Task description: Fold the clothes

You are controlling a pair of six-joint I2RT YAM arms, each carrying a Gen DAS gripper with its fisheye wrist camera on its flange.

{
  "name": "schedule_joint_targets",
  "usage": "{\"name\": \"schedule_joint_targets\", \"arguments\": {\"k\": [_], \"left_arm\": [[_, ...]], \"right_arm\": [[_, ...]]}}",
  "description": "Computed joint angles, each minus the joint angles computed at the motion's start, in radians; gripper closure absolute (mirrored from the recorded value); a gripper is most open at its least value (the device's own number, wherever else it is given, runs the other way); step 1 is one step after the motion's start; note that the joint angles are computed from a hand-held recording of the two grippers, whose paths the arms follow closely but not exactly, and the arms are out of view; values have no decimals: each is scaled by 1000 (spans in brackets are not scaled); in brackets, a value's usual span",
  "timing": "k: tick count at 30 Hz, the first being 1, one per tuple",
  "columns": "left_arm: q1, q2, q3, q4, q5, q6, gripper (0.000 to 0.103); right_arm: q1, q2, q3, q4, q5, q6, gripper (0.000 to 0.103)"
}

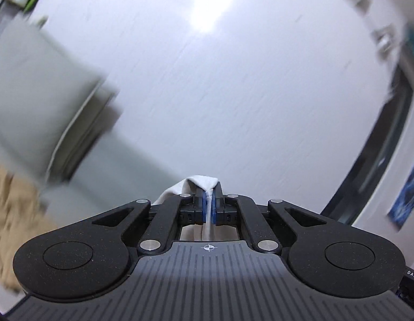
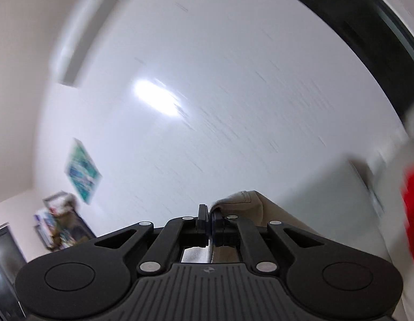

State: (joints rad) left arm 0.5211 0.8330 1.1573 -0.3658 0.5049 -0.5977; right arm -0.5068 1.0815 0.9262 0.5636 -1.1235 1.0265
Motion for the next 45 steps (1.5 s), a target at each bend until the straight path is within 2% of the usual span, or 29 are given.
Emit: {"name": "schedule_joint_targets", "arguments": {"k": [2, 3, 5, 6, 9, 11, 12, 13, 15, 17, 20, 23, 25, 30, 33, 36, 40, 43, 44, 45], "left_arm": [[44, 14, 67, -16, 55, -7, 99], [52, 24, 90, -31, 68, -3, 99], [49, 61, 130, -69, 79, 10, 99], [32, 94, 150, -93, 73, 29, 99], [-61, 205, 171, -136, -13, 74, 99], [-138, 348, 201, -132, -93, 84, 99], [-169, 432, 239, -136, -136, 92, 99], [-198, 505, 279, -136, -184, 95, 99], [-255, 675, 425, -143, -274, 114, 99], [-284, 747, 551, -114, -298, 131, 99], [-291, 790, 722, -104, -328, 165, 99], [-270, 834, 836, -142, -312, 159, 99], [-258, 802, 753, -129, -287, 153, 99], [-277, 698, 324, -77, -301, 193, 99], [-307, 698, 103, -31, -348, 212, 99], [-354, 774, -65, 13, -412, 219, 99], [-422, 864, -193, 32, -489, 219, 99], [-464, 888, -246, 43, -546, 224, 99], [-471, 893, -248, 36, -562, 225, 96], [-472, 900, -242, 23, -568, 224, 94]], "right_arm": [[-27, -10, 24, 134, 6, 103, 100], [-34, -11, 35, 153, 8, 117, 100], [-22, -9, 82, 62, 23, 31, 100], [-8, -4, 97, 3, 35, -22, 100], [120, 94, 211, -375, 145, -350, 100], [251, 283, 351, -620, 311, -563, 100], [306, 400, 445, -715, 401, -613, 100], [327, 467, 505, -760, 440, -631, 100], [378, 606, 665, -818, 538, -642, 100], [421, 710, 849, -815, 605, -631, 100], [431, 725, 1001, -741, 625, -647, 100], [426, 716, 1046, -729, 647, -693, 100], [407, 691, 981, -732, 634, -712, 100], [370, 678, 684, -791, 630, -822, 100], [362, 710, 530, -815, 665, -870, 100], [371, 778, 397, -814, 734, -911, 100], [401, 827, 264, -794, 829, -922, 100], [418, 824, 221, -803, 870, -939, 100], [425, 839, 238, -845, 875, -975, 99], [423, 836, 245, -894, 870, -1008, 95]]}}
